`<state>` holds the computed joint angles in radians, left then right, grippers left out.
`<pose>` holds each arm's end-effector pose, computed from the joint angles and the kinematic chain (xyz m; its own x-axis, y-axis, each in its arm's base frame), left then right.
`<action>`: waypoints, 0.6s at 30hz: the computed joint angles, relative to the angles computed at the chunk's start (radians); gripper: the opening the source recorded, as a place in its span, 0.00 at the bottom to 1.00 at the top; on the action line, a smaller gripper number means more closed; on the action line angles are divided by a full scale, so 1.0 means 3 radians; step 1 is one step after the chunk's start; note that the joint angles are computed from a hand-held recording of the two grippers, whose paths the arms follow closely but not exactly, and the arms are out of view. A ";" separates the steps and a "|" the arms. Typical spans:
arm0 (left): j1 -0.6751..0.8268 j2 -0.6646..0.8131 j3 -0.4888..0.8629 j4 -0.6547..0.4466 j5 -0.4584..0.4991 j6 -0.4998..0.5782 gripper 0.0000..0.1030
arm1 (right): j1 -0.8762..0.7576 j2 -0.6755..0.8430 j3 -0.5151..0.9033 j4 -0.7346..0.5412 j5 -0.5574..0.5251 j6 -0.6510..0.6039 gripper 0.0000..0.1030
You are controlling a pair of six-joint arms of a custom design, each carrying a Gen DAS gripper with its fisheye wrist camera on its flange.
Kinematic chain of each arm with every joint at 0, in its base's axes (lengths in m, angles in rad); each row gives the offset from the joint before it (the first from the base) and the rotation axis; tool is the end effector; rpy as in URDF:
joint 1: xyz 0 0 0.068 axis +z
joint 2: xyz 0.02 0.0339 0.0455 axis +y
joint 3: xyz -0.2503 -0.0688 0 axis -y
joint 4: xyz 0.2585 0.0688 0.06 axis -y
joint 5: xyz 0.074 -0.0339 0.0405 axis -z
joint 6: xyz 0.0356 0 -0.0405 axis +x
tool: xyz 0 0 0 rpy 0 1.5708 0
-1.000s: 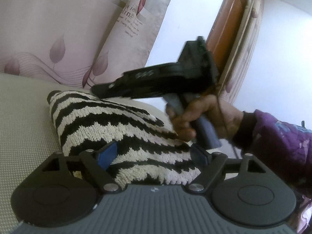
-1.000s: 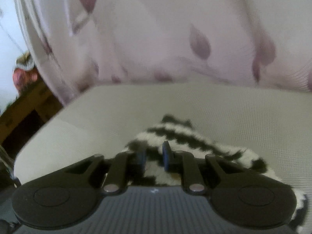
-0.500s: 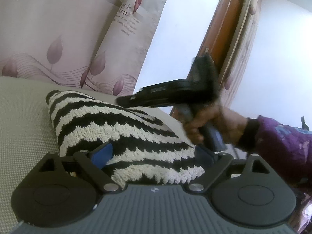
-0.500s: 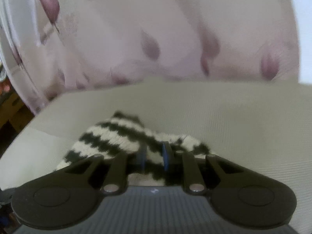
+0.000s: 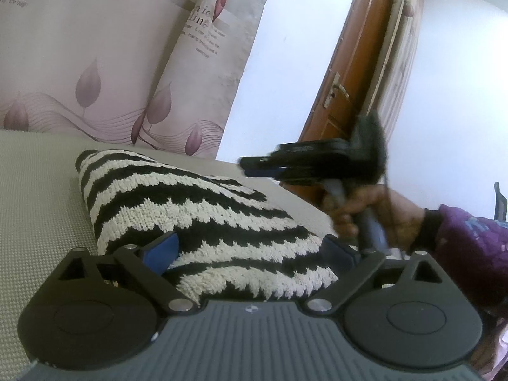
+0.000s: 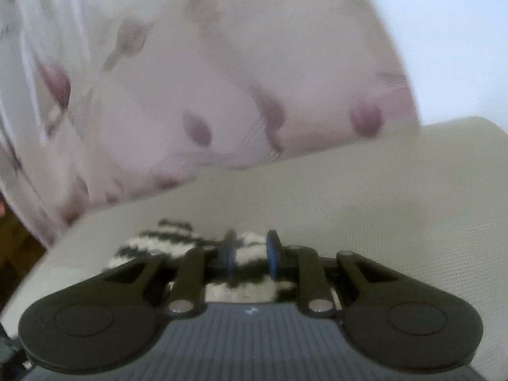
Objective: Fold small clothes
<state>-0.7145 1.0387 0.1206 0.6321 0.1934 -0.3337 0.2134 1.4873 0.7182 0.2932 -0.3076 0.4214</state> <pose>0.1483 -0.1376 0.1295 -0.4576 -0.0286 -0.8887 0.6694 0.6468 -0.3655 0.3129 0.0788 0.1768 -0.5987 0.2691 -0.7544 -0.2411 0.8376 0.4902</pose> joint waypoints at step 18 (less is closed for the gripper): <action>-0.0113 -0.0065 0.0022 -0.0127 -0.0165 0.0046 0.96 | 0.0017 0.0148 -0.0247 0.0515 0.0015 0.0020 0.20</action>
<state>-0.7484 1.0192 0.1272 0.5939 0.1440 -0.3200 0.2186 1.5317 0.6441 0.4478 -0.3031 0.4276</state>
